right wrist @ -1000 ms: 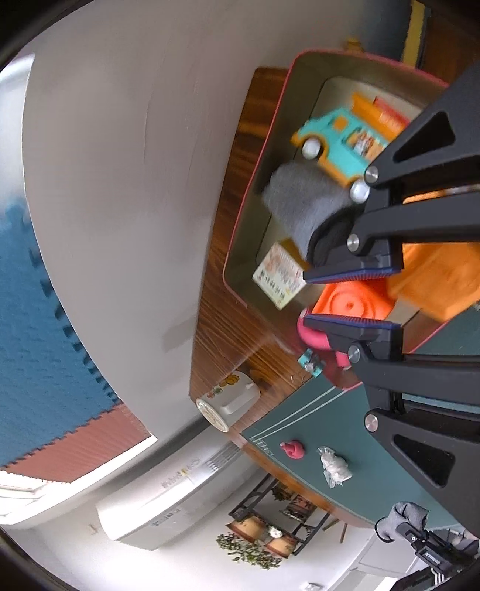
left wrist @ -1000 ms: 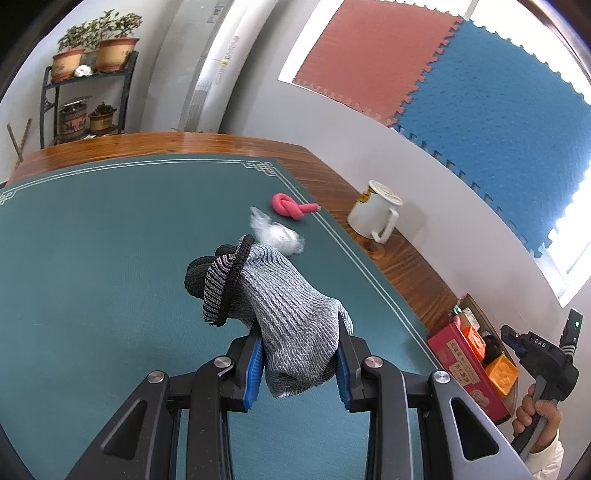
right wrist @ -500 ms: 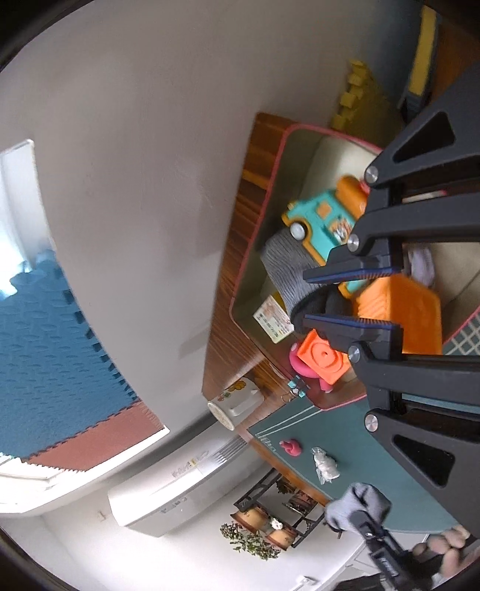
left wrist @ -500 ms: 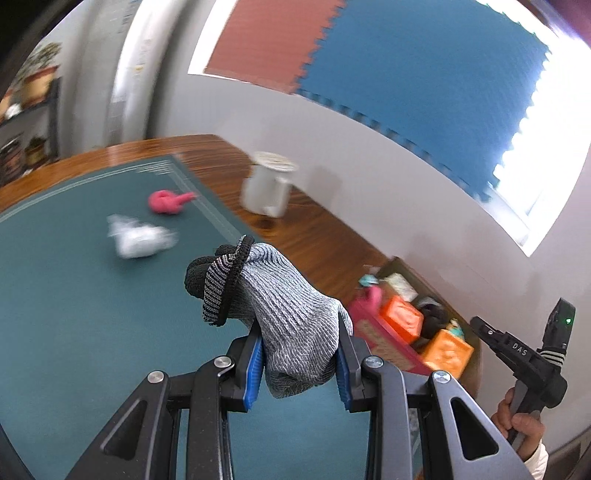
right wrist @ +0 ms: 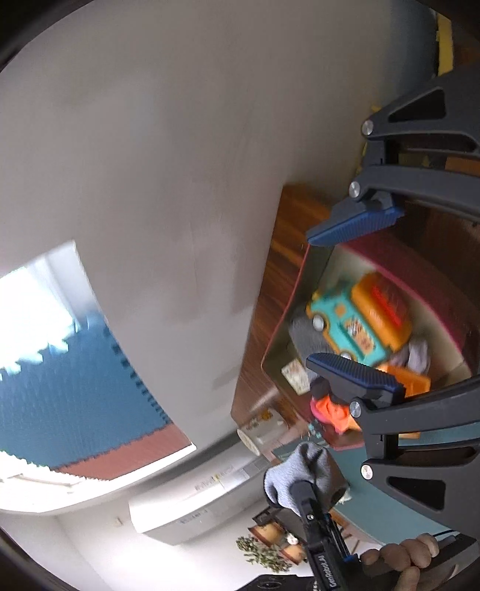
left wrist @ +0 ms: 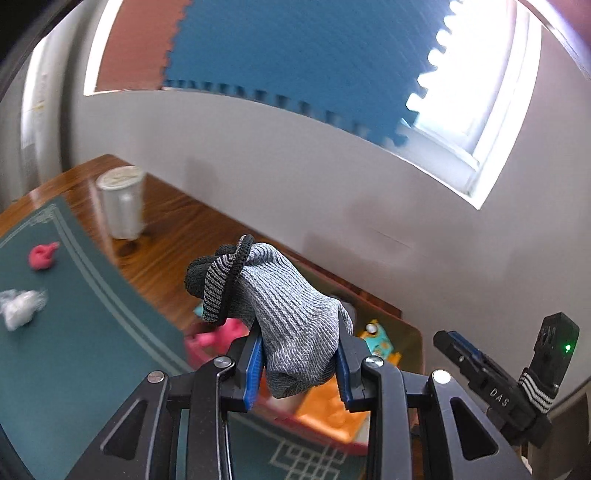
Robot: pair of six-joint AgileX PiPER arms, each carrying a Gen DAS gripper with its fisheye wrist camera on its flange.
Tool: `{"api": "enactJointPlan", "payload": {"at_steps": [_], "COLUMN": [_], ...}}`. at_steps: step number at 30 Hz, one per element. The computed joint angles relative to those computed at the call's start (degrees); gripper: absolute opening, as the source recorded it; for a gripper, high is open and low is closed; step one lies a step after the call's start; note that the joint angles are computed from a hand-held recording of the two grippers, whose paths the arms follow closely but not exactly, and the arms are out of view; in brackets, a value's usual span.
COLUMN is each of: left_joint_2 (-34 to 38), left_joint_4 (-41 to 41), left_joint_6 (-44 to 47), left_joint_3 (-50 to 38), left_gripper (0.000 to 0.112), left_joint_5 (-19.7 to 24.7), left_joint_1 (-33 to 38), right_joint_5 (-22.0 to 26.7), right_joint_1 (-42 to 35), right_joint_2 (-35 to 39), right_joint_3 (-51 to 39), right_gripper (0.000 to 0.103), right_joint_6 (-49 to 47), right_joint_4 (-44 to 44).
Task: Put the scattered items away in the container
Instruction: 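Carry the sock and pink tube into the red tin and release both, then move the left gripper to the white plastic bag and grasp it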
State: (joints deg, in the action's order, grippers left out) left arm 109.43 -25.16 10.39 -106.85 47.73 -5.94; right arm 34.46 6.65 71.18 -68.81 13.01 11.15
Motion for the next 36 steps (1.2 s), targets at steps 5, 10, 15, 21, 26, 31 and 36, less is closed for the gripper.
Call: {"api": "enactJointPlan", "payload": {"at_steps": [5, 10, 15, 21, 26, 31, 36], "left_joint_2": [8.14, 11.92, 8.27, 2.60, -0.71, -3.37, -5.73], "left_joint_4": [-0.49, -1.20, -2.96, -5.41, -6.92, -7.73, -9.21], "left_joint_6": [-0.18, -1.03, -0.59, 2.62, 4.90, 6.37, 8.52], "left_joint_3": [-11.46, -16.25, -10.19, -2.26, 2.63, 7.12, 11.62], "left_gripper": [0.036, 0.047, 0.060, 0.060, 0.060, 0.060, 0.060], "left_joint_5": [6.20, 9.60, 6.79, 4.50, 3.42, 3.00, 2.26], "left_joint_1": [-2.08, -2.16, 0.24, 3.46, 6.53, 10.80, 16.45], "right_joint_5": [-0.06, -0.60, -1.27, -1.30, 0.07, 4.11, 12.79], "right_joint_1": [-2.17, -1.19, 1.19, 6.16, 11.13, 15.52, 20.64], "right_joint_2": [-0.13, 0.58, 1.14, 2.59, 6.20, 13.84, 23.48], "right_joint_3": [0.95, 0.87, 0.27, -2.74, -7.76, -16.52, -27.27], "right_gripper": [0.064, 0.064, 0.064, 0.064, 0.064, 0.065, 0.068], "right_joint_6": [-1.89, -1.64, -0.99, 3.55, 8.49, 9.51, 14.32], "right_joint_4": [1.97, 1.17, -0.28, -5.99, -12.95, -18.08, -30.45]}}
